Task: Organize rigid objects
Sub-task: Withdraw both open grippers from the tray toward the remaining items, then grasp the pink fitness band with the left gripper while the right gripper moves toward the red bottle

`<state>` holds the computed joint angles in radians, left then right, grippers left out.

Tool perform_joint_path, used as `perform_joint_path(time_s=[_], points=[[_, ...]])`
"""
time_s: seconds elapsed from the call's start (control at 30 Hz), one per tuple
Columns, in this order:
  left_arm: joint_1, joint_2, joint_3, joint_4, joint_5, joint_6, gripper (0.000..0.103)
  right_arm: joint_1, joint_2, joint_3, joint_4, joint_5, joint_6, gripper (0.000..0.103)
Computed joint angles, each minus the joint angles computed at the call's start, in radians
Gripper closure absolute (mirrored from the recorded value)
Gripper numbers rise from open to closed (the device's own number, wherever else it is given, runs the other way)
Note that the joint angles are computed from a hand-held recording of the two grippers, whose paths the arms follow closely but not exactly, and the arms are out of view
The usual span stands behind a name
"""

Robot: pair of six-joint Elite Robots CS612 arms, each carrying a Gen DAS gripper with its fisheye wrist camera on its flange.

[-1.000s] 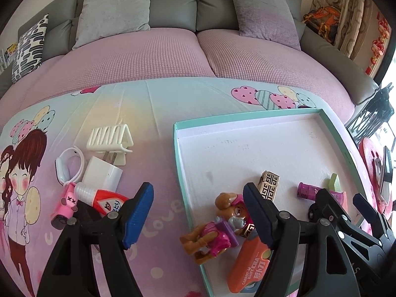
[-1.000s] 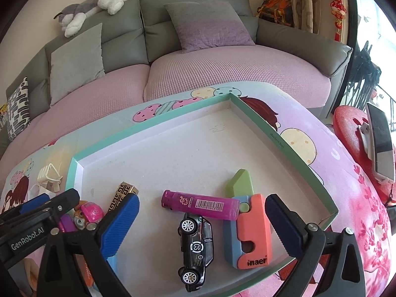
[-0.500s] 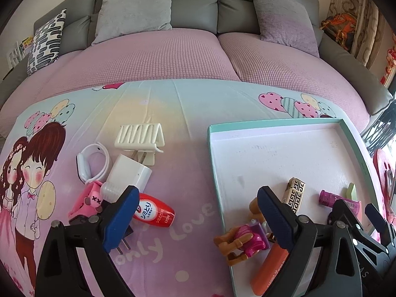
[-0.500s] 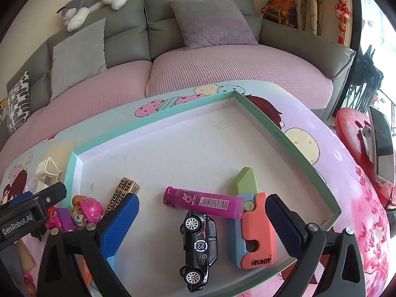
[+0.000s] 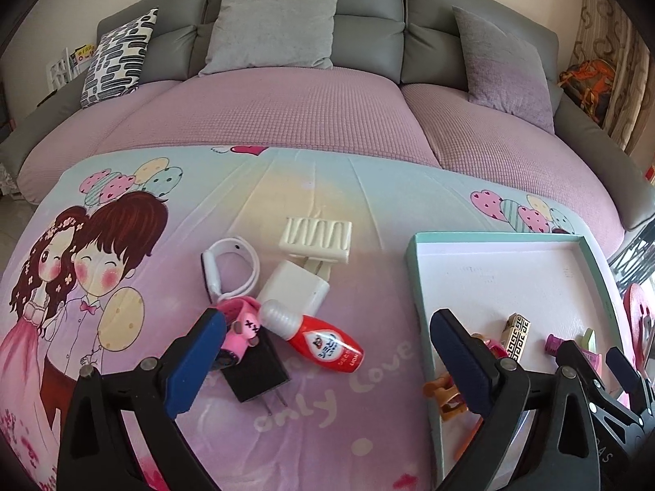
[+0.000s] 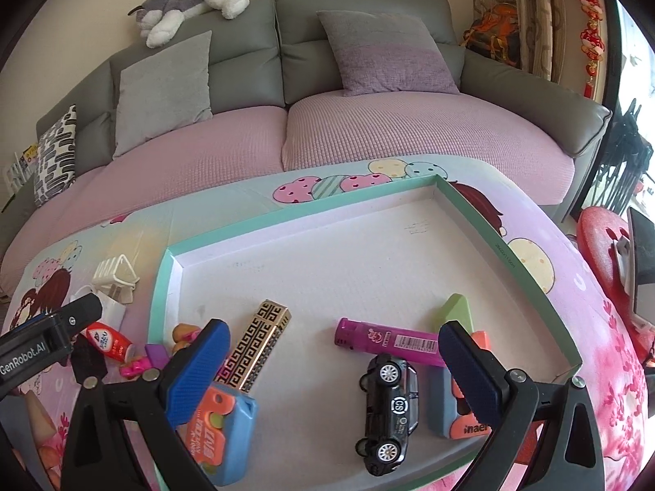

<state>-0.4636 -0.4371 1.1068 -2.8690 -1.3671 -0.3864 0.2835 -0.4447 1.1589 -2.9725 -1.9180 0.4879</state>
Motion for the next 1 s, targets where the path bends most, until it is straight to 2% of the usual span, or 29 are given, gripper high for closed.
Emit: perform_joint_path(time_s=[0.27,0.53,0.7,1.0], points=[[0.019,-0.037,0.068,-0.015,0.062,-0.039,0.003,0.025,0.028,-0.063,0.006,0.022,-0.081,0.000],[0.047,-0.064,0.126,-0.033,0.080,-0.106,0.003,0.047,0.058,-0.124,0.031,0.040,-0.128,0.000],[0.062,-0.077,0.156,-0.042,0.079,-0.130,0.003,0.057,0.075,-0.160,0.037,0.088,-0.146,0.000],[0.092,-0.094,0.198,-0.052,0.078,-0.192,0.003,0.077,0.110,-0.227,0.088,0.117,-0.192,0.000]])
